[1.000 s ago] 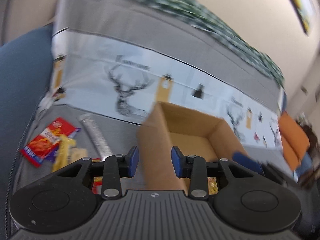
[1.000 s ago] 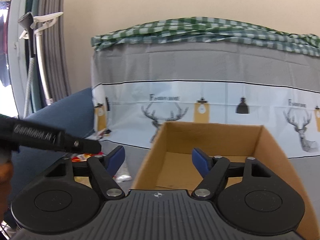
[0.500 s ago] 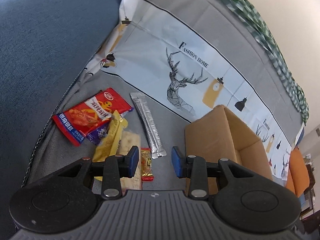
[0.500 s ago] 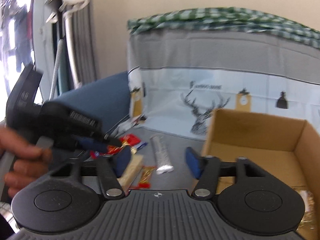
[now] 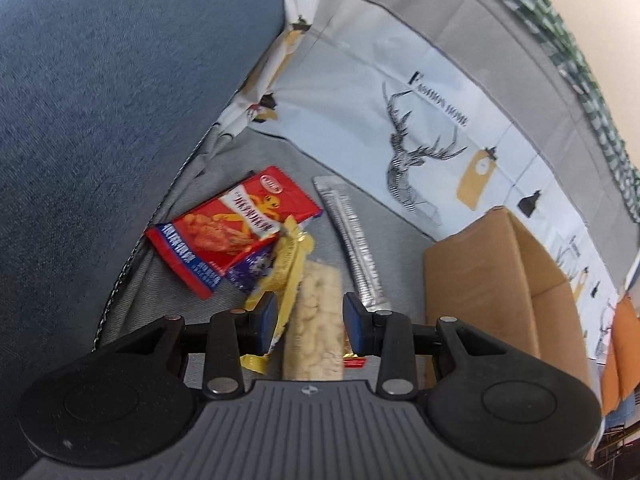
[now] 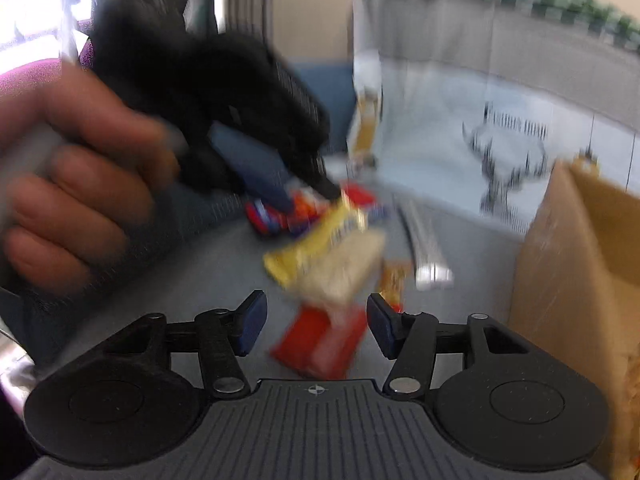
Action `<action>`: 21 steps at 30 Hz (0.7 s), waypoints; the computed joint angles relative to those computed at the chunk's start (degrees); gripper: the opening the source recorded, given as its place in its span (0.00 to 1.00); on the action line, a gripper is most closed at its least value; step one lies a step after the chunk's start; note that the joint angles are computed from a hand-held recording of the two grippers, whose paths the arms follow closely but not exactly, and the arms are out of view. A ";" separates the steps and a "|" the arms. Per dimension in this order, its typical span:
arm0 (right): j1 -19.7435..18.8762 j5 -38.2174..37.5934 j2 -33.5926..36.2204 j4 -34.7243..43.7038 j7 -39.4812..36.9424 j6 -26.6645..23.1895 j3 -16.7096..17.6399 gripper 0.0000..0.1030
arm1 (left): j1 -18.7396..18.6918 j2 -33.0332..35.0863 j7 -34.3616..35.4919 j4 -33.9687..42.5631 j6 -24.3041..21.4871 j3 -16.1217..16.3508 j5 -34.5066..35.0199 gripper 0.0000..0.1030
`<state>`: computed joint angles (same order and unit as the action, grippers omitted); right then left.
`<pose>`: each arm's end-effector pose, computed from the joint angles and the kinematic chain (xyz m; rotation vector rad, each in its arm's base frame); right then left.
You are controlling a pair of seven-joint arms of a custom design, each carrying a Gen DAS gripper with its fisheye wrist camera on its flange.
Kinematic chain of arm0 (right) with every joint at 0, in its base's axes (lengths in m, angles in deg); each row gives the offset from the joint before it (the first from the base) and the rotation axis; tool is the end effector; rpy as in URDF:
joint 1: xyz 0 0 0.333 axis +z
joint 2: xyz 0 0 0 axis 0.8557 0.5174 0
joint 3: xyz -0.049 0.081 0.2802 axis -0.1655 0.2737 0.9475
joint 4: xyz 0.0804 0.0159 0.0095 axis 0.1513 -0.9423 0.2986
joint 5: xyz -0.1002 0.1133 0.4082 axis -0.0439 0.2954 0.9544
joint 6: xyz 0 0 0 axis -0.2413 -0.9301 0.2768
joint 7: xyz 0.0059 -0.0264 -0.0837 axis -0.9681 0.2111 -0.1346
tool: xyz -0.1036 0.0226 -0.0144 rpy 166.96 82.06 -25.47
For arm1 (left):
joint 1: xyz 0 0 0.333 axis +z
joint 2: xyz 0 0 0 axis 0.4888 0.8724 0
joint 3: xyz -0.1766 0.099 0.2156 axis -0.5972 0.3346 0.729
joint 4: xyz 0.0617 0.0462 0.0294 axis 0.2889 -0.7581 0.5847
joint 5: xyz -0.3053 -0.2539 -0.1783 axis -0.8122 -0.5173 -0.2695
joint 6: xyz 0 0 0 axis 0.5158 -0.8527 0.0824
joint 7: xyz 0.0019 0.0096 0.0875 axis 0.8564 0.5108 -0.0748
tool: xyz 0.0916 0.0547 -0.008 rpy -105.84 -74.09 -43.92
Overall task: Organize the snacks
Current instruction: 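Grasp the red wrapped bar with the right tool while the left tool grasps the yellow bar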
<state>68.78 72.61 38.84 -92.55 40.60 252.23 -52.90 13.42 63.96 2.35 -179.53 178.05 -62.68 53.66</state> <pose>0.6712 0.2602 0.4128 -2.0654 0.8874 -0.4104 0.6889 -0.2586 0.4362 -2.3748 1.3224 -1.0057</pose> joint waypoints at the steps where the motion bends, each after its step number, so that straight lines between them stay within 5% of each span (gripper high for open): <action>1: 0.17 -0.45 0.77 0.99 1.03 -1.00 -0.22 0.62 | -0.18 0.38 -0.07 0.62 -0.83 0.11 0.16 0.38; 6: 3.00 -9.43 4.06 4.36 12.46 -4.25 -3.38 0.74 | -0.24 2.50 1.07 3.46 -3.71 -0.06 -0.32 0.38; 13: 4.20 -20.75 7.34 7.67 24.56 -7.33 -5.20 0.73 | -0.24 6.37 1.83 8.55 -8.24 -0.04 -1.64 0.40; 21: 1.34 -21.06 6.73 6.83 22.44 -7.42 -2.52 0.49 | -0.04 7.99 3.81 10.33 -10.22 -0.20 -3.03 0.40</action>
